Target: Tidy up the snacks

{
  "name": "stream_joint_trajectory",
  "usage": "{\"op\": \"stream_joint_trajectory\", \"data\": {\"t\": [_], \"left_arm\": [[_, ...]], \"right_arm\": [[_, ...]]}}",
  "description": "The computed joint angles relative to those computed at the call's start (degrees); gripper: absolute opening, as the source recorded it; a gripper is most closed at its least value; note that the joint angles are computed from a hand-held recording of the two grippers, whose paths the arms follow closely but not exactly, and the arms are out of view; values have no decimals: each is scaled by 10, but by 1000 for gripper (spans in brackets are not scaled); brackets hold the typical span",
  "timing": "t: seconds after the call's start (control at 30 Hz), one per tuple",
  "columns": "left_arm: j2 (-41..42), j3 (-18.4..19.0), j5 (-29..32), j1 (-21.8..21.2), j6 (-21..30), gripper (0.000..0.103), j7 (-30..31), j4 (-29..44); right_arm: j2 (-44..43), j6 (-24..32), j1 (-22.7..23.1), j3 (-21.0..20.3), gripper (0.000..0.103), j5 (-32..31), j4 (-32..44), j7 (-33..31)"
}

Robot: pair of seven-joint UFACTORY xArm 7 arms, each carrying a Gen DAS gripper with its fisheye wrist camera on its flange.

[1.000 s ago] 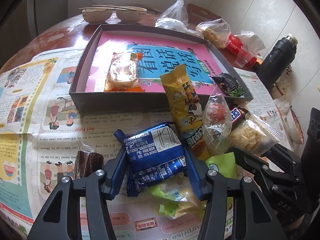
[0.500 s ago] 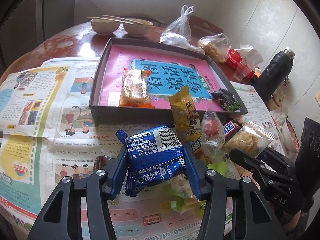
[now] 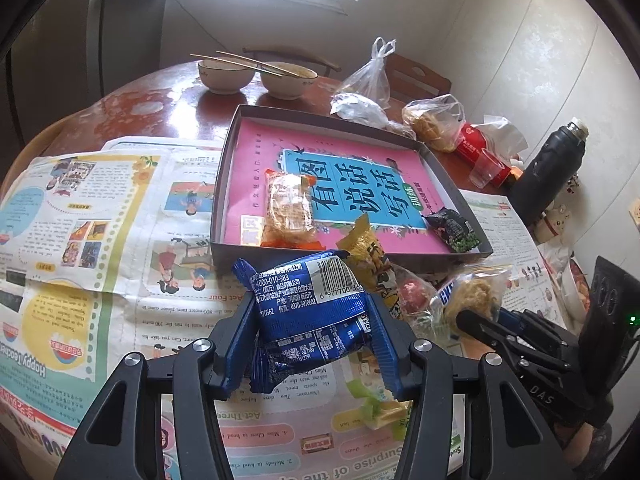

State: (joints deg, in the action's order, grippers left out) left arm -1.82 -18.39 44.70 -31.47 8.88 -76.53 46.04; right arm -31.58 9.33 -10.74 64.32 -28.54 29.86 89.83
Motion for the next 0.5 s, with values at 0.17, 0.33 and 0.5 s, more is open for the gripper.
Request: {"op": "stream_joint_trajectory", "data": {"t": [0.17, 0.33, 0.5], "left_arm": [[-2, 0, 0, 2, -3, 55, 2, -1], [-3, 0, 3, 4, -5, 55, -1, 0], [-6, -2, 15, 10, -9, 55, -9, 4]], "right_arm": [[6, -9, -15, 10, 31, 1, -2, 5], [5, -9, -19, 14, 30, 2, 0, 0], [-22, -9, -5, -2, 30, 8, -4, -3]]}}
